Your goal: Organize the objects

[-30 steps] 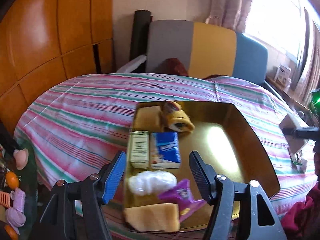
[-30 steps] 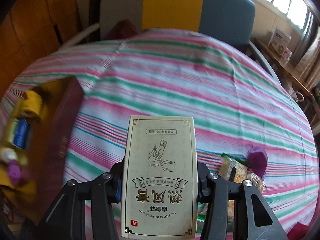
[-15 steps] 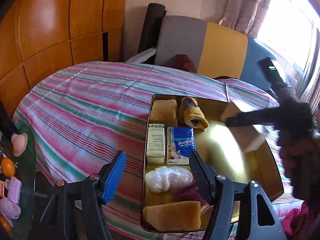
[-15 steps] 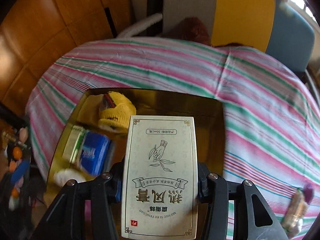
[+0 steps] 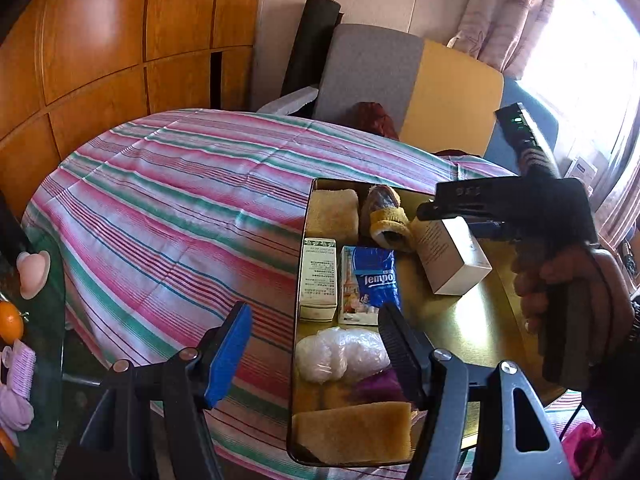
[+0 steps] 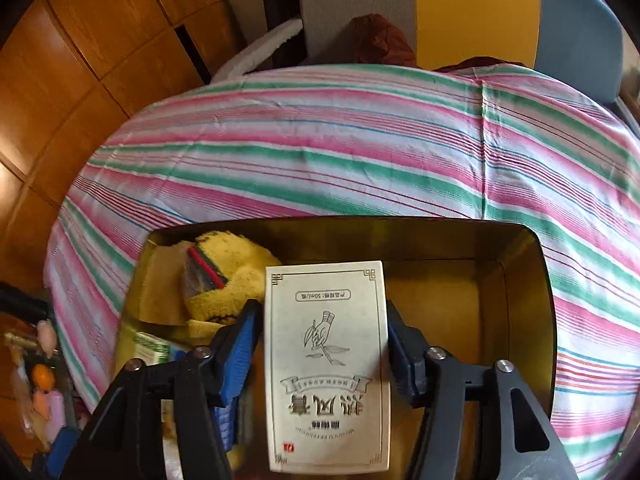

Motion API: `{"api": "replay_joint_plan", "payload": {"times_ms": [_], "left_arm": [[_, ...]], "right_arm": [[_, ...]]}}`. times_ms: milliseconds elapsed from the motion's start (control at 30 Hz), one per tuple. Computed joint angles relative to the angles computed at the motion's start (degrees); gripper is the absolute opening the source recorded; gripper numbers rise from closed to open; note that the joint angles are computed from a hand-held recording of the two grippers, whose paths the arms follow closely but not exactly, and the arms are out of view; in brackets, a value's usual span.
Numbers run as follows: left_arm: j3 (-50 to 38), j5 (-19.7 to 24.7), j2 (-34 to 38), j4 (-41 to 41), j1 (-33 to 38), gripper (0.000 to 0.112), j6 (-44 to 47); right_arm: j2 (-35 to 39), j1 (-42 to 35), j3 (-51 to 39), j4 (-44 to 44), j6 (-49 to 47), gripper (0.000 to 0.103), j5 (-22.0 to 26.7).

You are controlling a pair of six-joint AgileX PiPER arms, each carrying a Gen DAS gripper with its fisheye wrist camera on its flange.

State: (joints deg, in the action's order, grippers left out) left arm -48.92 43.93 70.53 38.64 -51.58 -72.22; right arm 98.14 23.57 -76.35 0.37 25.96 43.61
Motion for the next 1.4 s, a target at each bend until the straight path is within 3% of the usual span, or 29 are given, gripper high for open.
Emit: {"api": "replay_joint_plan", "payload": {"times_ms": [300,533,700,867,1067,1300,1400], "left_arm": [[-1.65,2.74,0.85,2.26,-3.86,0.066,-0.91],[-2.73,4.94,1.57,5.49,-8.5,0.066,-3.49],[-4.41,6.83,2.83,7.28,-12.03,0.066,-4.75],[-5.39,8.0,3.71,7.44,-14.55,0.066,-5.1],[-6.54,8.23,5.2,6.92,-16.48,0.066,-4.21],[-9.81,8.95,8.47,6.53,-19.24,0.066,-2.2],[-12.01,9.46,10.51,6.42,-20.26,0.066,-1.13]], "right_arm": [[-12.13,-1.46,8.73,0.25,-1.03,0.082,-2.87],[-25.01,-2.96,18.36,-5.66,-2.98,0.087,-0.24],[-34.47,-11.15,24.84,-3.32,-11.76,0.089,2.87],[-41.51,-26.74,28.15,1.33,-26.05,0.091,6.47],[-43.13,-56.22,28.26,13.05,-51.17,0.094,8.77],[-33.41,-88.56,27.13,29.29,-69.26,0.096,4.32],[-25.31,-98.75,22.59,34.6,-66.26,0.096,11.11]]}}
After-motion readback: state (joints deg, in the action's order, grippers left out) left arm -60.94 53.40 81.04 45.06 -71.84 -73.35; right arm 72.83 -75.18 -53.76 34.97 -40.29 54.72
